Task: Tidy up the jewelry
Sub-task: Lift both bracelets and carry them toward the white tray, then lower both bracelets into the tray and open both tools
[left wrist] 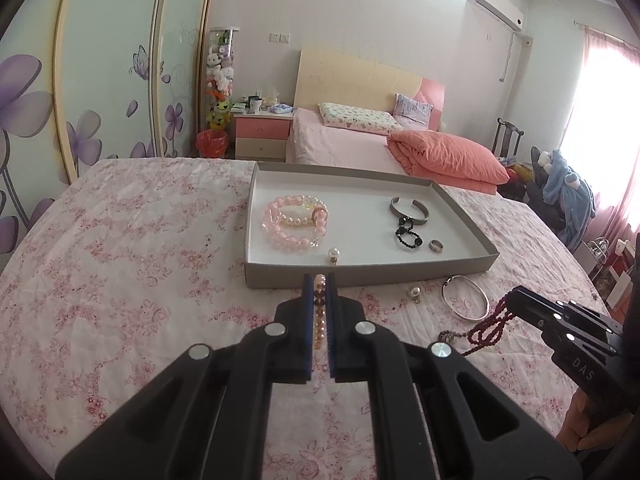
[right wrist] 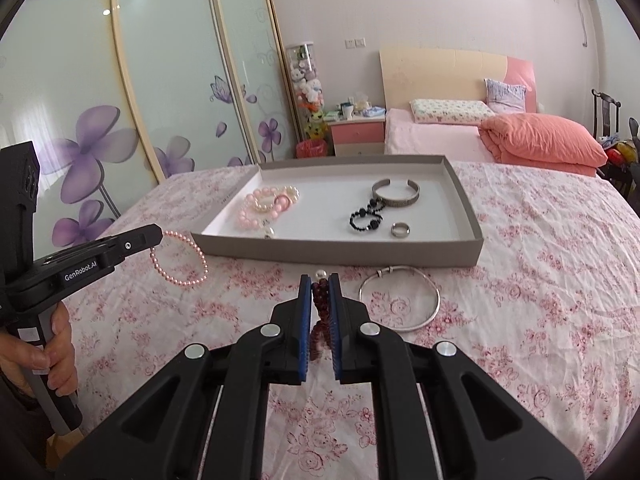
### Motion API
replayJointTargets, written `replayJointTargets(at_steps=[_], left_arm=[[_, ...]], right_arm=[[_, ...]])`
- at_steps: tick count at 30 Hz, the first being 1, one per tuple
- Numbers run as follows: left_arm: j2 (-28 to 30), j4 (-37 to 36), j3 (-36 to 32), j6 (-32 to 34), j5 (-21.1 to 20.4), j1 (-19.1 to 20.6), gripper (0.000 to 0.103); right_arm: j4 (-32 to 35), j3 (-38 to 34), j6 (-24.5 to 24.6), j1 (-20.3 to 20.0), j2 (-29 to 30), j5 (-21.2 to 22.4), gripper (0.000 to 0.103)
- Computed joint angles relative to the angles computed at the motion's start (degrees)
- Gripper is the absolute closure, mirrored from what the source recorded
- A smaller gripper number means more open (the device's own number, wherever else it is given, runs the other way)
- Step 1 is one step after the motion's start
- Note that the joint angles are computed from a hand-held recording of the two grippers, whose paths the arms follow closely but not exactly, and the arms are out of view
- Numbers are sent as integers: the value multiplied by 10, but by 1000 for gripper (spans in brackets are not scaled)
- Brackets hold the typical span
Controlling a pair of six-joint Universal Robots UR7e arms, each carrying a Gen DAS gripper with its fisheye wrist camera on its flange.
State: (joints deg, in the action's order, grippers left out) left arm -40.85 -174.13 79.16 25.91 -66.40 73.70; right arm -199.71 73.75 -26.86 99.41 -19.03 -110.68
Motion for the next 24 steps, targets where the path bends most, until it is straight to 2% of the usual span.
replayJointTargets(at_steps=[14, 24], left_arm=[[-16, -35, 16, -1, -24, -8, 96], [-13, -56, 9, 14, -33, -20, 96]], right_arm=[[-58, 1, -19, 10, -11, 27, 95], [-103, -24, -47, 17, -8, 40, 95]])
